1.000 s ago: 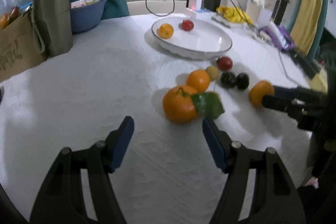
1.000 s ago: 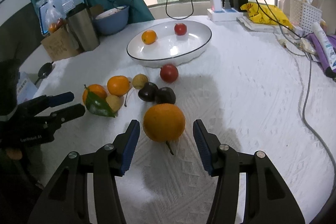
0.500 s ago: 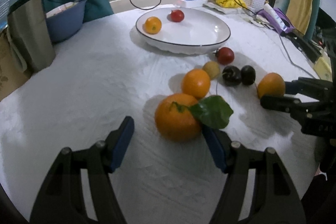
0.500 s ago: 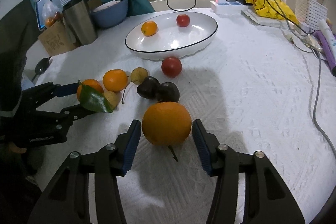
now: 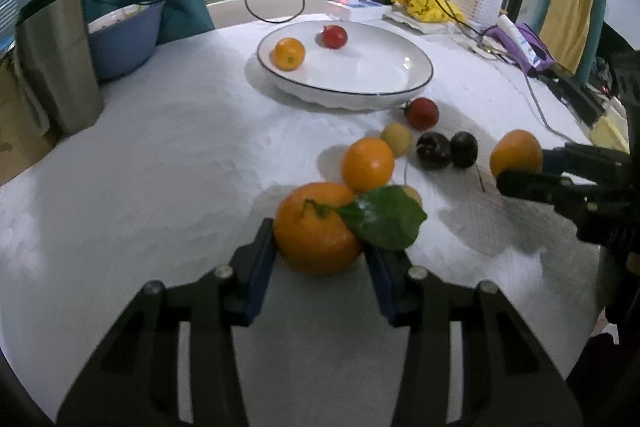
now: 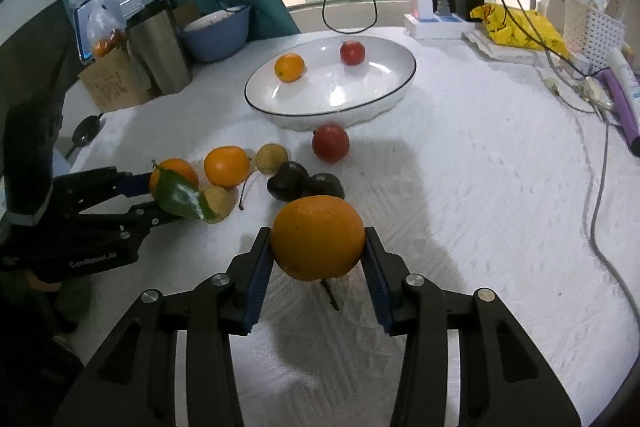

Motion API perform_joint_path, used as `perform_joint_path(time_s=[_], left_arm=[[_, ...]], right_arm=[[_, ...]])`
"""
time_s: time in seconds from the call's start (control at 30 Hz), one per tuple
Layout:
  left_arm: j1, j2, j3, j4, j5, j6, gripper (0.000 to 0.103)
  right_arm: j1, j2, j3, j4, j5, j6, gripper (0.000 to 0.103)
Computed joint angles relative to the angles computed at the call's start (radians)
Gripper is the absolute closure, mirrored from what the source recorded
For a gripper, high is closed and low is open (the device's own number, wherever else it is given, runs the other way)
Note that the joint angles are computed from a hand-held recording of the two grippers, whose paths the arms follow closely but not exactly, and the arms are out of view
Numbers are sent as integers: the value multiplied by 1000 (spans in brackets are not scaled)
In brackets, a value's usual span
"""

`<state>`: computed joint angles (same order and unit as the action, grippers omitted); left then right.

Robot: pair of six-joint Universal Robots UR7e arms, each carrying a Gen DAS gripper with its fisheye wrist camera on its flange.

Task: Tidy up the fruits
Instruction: 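Grasp the large orange with the right gripper while the left gripper grasps the leafy tangerine, then carry both fruits to the plate and open both grippers to release them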

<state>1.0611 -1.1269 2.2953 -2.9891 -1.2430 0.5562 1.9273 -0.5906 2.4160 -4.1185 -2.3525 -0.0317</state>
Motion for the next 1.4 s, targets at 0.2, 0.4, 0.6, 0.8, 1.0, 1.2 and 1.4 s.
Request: perform_joint_path(time_s=[0.2, 0.4, 0.6, 0.8, 1.0, 1.2, 1.4], left_arm=[[-3, -43, 11, -11, -25, -25, 58], [-19, -61, 6, -28, -56, -32, 58], [-38, -46, -11, -38, -67, -42, 58], [-53, -17, -36, -45, -84, -60, 58], [-64, 27, -73, -49, -92, -64, 58], [-61, 76, -115, -60, -91, -71, 58], [-67, 142, -153, -101, -62, -77, 58]], right_arm=[[6, -20, -2, -2, -1, -19, 57], [11, -42, -10, -4, 1, -48, 57], [9, -66, -11, -9, 7, -72, 57], [-8, -99, -14, -5, 22, -97, 57], [-29, -130, -18, -4, 39, -129, 57], [-61, -156, -30, 4, 62, -157, 57], [-99, -174, -45, 23, 90, -177, 57]])
